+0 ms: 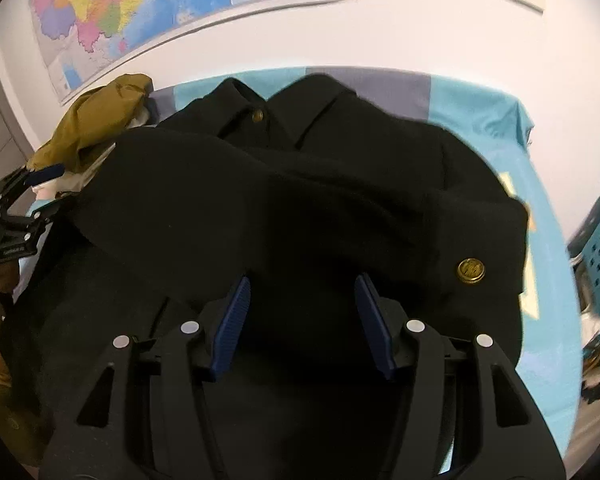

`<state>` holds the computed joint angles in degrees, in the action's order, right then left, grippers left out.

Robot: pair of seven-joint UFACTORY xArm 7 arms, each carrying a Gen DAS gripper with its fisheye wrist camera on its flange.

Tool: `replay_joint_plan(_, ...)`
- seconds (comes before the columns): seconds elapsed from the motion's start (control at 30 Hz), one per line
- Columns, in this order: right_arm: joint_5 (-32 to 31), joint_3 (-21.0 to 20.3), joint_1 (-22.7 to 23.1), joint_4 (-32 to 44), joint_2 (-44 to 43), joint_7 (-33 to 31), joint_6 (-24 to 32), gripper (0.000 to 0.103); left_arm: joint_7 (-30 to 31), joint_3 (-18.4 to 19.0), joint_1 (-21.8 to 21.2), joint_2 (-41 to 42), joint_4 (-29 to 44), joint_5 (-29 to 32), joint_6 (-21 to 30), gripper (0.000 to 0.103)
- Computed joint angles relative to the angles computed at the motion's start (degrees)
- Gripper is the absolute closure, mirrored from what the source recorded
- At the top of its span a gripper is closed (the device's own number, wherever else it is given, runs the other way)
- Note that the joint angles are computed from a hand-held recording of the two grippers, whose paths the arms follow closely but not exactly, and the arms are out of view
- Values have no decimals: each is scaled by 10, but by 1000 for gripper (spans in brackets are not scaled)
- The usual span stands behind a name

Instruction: Fold large clothes

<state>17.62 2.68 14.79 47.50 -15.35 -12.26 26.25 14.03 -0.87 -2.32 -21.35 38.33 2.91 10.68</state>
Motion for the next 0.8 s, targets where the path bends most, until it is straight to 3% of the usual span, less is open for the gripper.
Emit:
replay_joint_plan(0.17,-4,3,4,-24,-46,17,-7,43,-11,-7,13,-47,-42,8,4,18)
replay_joint_plan(0.33,17,-10,29,-59,-114,9,8,36,-4,9,-1,-95,-75,-7,19,14)
replay_joint_plan(0.5,23,-14,47,-109,-197,21,25,34,-5,10,3,-150,-112,-10,32,14)
replay_joint_plan(0.8,25,-13,66,-200,-312,73,72,33,29,45,-13,-249,-170,-30,80,13)
